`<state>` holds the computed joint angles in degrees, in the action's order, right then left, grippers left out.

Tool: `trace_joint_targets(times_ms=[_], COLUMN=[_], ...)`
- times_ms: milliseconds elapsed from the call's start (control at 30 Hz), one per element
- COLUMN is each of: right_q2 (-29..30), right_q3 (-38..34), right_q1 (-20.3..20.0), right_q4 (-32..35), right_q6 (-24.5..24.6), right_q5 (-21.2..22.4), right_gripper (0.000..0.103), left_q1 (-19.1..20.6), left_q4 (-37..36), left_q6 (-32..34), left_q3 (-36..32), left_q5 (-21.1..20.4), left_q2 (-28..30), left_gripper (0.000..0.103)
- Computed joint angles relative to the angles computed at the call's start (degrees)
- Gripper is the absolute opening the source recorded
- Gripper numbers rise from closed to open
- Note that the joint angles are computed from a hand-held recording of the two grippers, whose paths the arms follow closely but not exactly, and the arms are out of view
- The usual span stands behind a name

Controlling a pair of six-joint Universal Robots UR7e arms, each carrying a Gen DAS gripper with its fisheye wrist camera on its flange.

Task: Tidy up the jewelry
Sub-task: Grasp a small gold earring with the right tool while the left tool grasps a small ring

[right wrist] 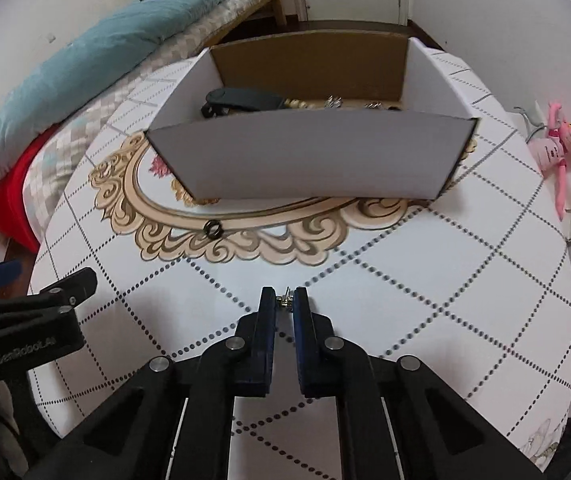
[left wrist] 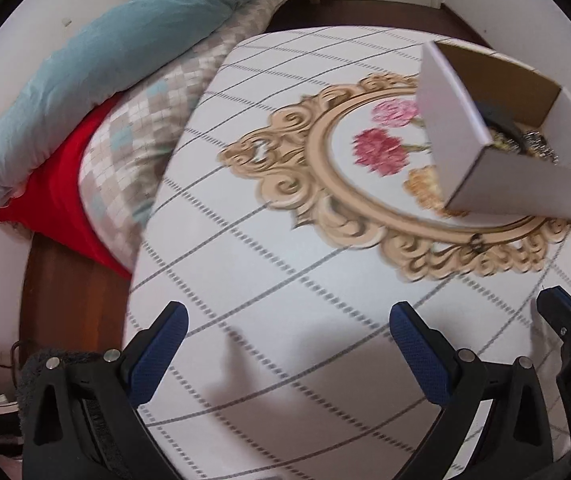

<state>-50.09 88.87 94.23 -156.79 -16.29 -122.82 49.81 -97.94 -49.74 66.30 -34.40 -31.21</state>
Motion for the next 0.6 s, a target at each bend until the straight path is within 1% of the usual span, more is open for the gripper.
trace_joint_targets(times_ms=[67, 167, 233, 300, 367, 400, 500, 567, 600], right_q2=[-1.2, -2.3, -3.1, -3.6, -3.9, -4.0, -4.5, -4.5, -4.5], right_q3=[0.2, -0.1, -0.3, -0.5, -0.7, -0.8, -0.8, -0.8, -0.8], right_q1=[-0.5, -1.1, -1.7, -2.4, -3.0, -3.4, -4.3, -4.6, -4.6], right_q4=[-0.4, -0.7, -1.6, -1.7, -1.8, -1.8, -1.6, -1.8, -2.0], right_q6=[0.8, 2.1, 2.7, 3.5, 4.2, 4.6, 5.2, 5.3, 5.2], right_q5=[0.5, 0.4, -0.1, -0.5, -0.8, -0.9, -1.1, -1.2, -1.3], right_gripper=[0.009, 0.009, 0.009, 0.009, 0.009, 0.009, 0.009, 0.009, 0.009], left_q1=[-0.1, 0.1, 0.2, 0.2, 0.2, 0.2, 0.3, 0.3, 0.4], left_q4=[-3.7, -12.3, -15.2, -18.1, -18.8, -18.4, -17.4, -16.8, -16.9], left_q6=[2.8, 8.8, 11.4, 14.3, 16.2, 16.9, 18.3, 19.0, 19.4], left_q3=[-0.2, -0.9, -1.9, -3.4, -5.2, -6.4, -8.9, -9.8, -10.1], left_q5=[-1.0, -4.5, -6.2, -6.9, -7.1, -7.0, -7.2, -7.2, -7.8], left_q2=[0.6, 2.2, 3.4, 5.2, 6.8, 7.8, 9.8, 10.6, 10.8], left_gripper=[0.103, 0.102, 0.102, 0.097, 0.089, 0.08, 0.066, 0.04, 0.035])
